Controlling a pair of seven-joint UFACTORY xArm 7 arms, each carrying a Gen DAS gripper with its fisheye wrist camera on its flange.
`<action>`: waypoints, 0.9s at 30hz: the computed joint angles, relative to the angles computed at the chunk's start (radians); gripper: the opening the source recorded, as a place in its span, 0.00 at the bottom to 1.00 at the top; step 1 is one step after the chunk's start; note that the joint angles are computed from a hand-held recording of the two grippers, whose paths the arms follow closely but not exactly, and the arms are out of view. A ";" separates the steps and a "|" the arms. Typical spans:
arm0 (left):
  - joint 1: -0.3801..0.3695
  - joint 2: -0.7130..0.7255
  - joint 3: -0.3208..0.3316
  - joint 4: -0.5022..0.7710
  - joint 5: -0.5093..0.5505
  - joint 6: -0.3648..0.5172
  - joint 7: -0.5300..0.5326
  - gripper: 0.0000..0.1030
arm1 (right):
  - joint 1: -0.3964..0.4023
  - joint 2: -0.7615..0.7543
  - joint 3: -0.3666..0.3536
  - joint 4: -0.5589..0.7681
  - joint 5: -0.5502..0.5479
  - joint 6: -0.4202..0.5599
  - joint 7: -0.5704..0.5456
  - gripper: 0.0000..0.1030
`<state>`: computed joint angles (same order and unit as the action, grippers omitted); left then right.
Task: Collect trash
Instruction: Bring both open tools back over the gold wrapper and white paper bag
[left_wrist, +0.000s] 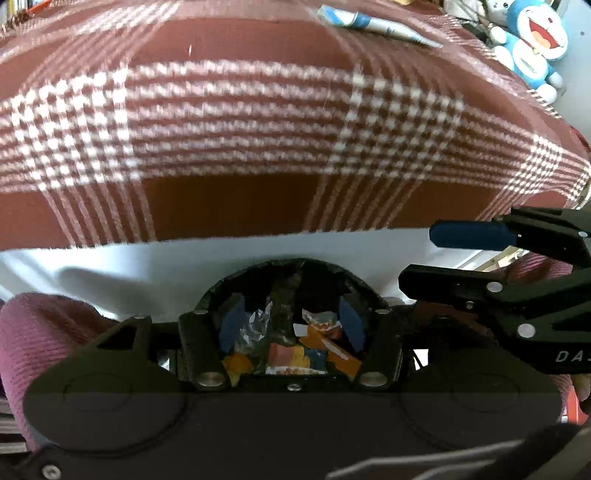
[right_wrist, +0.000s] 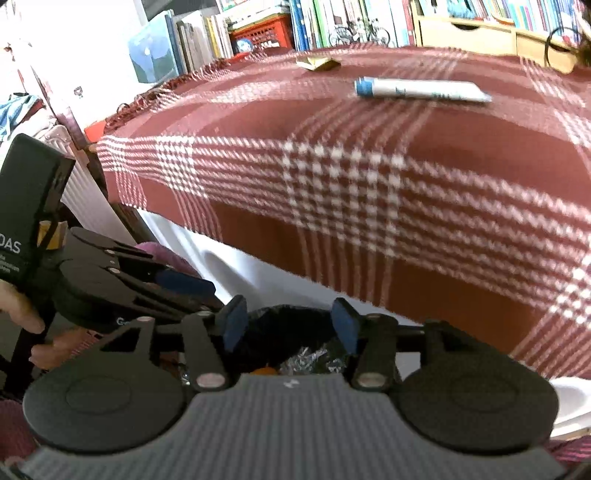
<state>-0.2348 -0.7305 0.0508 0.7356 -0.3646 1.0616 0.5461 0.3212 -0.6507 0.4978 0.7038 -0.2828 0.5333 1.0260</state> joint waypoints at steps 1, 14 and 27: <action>-0.004 -0.001 0.006 0.012 -0.002 0.005 0.010 0.55 | -0.001 -0.006 -0.001 0.005 -0.005 0.002 -0.004 0.67; -0.038 0.057 0.075 0.210 -0.181 -0.078 0.159 0.86 | -0.208 -0.110 0.087 0.130 -0.171 0.124 -0.075 0.89; -0.064 0.421 0.003 0.432 -0.269 -0.484 0.031 0.92 | -0.363 0.038 0.096 0.208 -0.345 0.127 -0.061 1.00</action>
<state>-0.2985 -0.3092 0.0542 1.1678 -0.6338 0.5773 0.5775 -0.0415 -0.6129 0.5941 0.9119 -0.6275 0.6601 0.9652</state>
